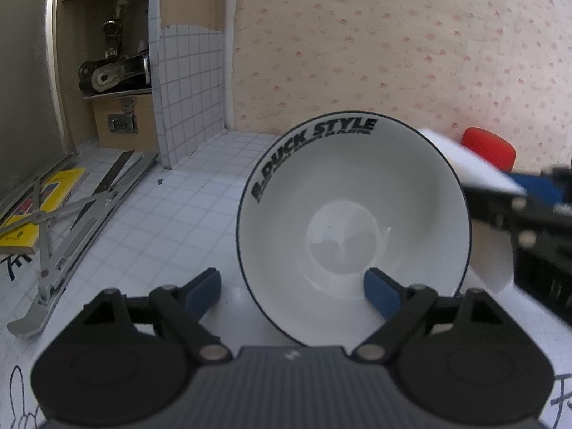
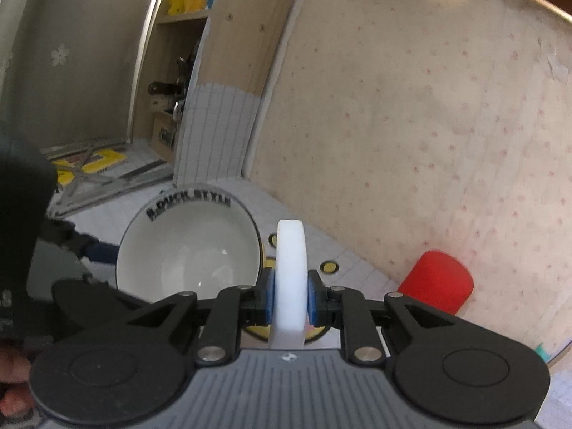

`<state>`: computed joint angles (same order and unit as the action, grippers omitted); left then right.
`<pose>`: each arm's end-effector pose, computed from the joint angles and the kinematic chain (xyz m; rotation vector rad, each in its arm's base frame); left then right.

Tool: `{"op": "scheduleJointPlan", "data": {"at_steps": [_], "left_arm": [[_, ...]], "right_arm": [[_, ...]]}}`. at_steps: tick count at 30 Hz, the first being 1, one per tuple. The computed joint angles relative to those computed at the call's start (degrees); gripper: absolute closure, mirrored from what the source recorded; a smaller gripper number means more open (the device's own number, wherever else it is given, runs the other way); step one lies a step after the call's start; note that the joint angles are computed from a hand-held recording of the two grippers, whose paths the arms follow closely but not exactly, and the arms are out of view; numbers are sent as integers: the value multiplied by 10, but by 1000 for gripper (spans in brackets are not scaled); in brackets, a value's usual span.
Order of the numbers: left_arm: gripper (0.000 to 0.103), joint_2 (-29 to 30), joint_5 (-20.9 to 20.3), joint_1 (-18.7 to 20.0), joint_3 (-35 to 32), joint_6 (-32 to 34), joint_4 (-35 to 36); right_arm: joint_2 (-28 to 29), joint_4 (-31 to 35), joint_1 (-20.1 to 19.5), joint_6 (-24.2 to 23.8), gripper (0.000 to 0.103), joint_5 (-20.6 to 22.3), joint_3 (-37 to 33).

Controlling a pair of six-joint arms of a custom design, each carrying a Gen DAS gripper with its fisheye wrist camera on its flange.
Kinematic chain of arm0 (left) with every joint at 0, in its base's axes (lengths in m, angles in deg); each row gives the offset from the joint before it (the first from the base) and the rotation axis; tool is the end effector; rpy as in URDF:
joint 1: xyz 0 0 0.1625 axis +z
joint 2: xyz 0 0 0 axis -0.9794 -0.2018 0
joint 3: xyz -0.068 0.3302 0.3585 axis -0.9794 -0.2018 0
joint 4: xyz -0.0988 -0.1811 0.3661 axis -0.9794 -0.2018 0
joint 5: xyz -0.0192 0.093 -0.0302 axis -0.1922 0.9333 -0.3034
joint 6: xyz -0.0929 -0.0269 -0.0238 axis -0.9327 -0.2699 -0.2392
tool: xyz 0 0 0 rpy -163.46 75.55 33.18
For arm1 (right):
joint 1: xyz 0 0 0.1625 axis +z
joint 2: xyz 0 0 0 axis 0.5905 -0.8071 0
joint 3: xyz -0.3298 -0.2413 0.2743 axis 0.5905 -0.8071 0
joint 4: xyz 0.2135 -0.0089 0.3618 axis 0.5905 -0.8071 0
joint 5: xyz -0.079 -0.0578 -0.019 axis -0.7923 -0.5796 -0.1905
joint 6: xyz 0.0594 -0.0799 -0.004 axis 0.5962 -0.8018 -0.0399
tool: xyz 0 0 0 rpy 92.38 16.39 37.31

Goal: Clean bowl
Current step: 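Turn the bowl with the left tool while the right tool wipes its interior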

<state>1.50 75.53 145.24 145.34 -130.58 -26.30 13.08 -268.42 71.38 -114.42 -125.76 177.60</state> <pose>-0.0930 -0.6804 0.1603 0.8248 2.3390 -0.9204 0.2703 -0.6158 0.0114 0.7583 -1.8886 1.0477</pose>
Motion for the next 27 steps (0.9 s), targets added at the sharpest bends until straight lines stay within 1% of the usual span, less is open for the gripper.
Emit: {"op": "scheduleJointPlan", "data": {"at_steps": [5,9,14,16,20,23,27], "left_arm": [[16,1,-2,3,-5,-1,-1],[17,-4,-7,3,3,2,-4],[17,-13,-2,8,11,5,-7],[17,-3,-8,2,4,4,-5],[17,-5,-4,4,3,4,0],[17,-6,-5,4,4,2,-1],[17,-2,-13,0,1,0,-3]], "right_arm": [[1,11,-4,6,86,-1,5],[2,8,-4,3,86,3,3],[3,0,0,-4,86,11,-8],[3,0,1,-7,86,8,-9],[2,15,-4,6,86,1,2],[5,15,-5,3,86,-3,-1],[0,10,-1,-2,86,10,-6]]}}
